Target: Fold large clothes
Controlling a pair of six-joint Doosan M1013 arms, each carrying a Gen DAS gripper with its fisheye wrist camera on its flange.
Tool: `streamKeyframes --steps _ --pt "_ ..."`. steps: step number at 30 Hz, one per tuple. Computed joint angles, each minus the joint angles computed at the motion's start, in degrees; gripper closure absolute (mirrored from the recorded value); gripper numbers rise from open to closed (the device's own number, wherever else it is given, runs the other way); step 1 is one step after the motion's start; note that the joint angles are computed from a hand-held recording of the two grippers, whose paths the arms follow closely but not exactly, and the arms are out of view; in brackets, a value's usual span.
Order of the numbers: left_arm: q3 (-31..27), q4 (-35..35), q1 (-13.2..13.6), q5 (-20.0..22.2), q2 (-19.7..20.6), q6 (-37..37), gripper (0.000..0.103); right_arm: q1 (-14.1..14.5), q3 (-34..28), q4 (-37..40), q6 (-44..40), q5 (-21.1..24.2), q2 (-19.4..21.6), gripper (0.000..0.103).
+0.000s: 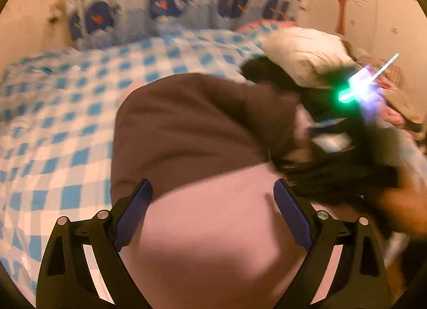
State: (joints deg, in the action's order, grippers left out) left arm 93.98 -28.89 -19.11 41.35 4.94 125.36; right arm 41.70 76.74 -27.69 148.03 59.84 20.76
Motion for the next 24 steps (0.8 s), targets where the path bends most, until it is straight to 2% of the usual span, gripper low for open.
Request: streamKeyframes --steps 1,3,4,6,7,8,10,11,13,16,17,18,20,23,24 --pt "-1.10 -3.30 1.82 3.68 0.36 1.29 0.015 -1.21 0.73 3.27 -0.81 -1.03 -0.72 0.006" --pt "-1.96 -7.71 4.79 7.20 0.60 2.09 0.015 -1.56 1.19 4.29 -1.20 -1.00 -1.99 0.006" --pt "-2.52 -10.06 6.99 9.34 1.11 2.03 0.015 -2.35 2.91 7.30 -0.88 -4.40 -3.86 0.006" --pt "-4.34 -14.28 11.40 14.89 3.55 -1.36 0.015 -4.22 8.23 15.02 0.49 -15.16 -8.70 0.006" --pt "-5.09 -15.60 12.78 17.18 4.81 -2.88 0.015 -4.53 9.17 15.95 1.28 -17.32 -9.63 0.006" --pt "-6.00 -16.41 14.09 19.79 6.39 -5.22 0.015 -4.73 10.60 16.09 2.73 -18.40 -11.22 0.006" --pt "-7.31 -18.84 15.96 24.54 9.65 -7.23 0.015 -4.83 9.60 17.11 3.62 -14.55 -11.16 0.006" --pt "-7.62 -19.45 16.20 26.29 10.60 -7.77 0.015 -4.99 9.70 17.81 4.32 -13.05 -11.26 0.006" --pt "-7.43 -22.04 16.24 29.68 12.23 -7.72 0.015 -5.51 10.45 22.15 2.58 -13.12 -11.45 0.006" --pt "-6.68 -27.31 16.55 32.23 13.65 -7.74 0.012 -7.42 12.37 34.27 -4.62 -15.07 -10.69 0.006" --pt "-6.71 -28.30 16.61 33.33 14.33 -8.11 0.006 -7.98 12.95 38.79 -7.30 -15.79 -10.13 0.006" --pt "-6.93 -28.61 16.62 34.06 14.91 -8.49 0.006 -8.24 13.82 42.20 -8.86 -17.47 -9.91 0.006" --pt "-6.84 -29.02 16.76 35.06 15.52 -8.04 0.006 -9.41 17.15 54.87 -16.03 -24.65 -9.91 0.006" --pt "-6.90 -28.17 16.53 34.96 15.45 -8.31 0.006 -9.82 20.66 68.15 -25.93 -32.35 -10.61 0.005" --pt "-6.93 -29.20 16.33 35.79 15.80 -9.00 0.006 -9.81 20.98 69.82 -27.19 -33.33 -10.58 0.005"
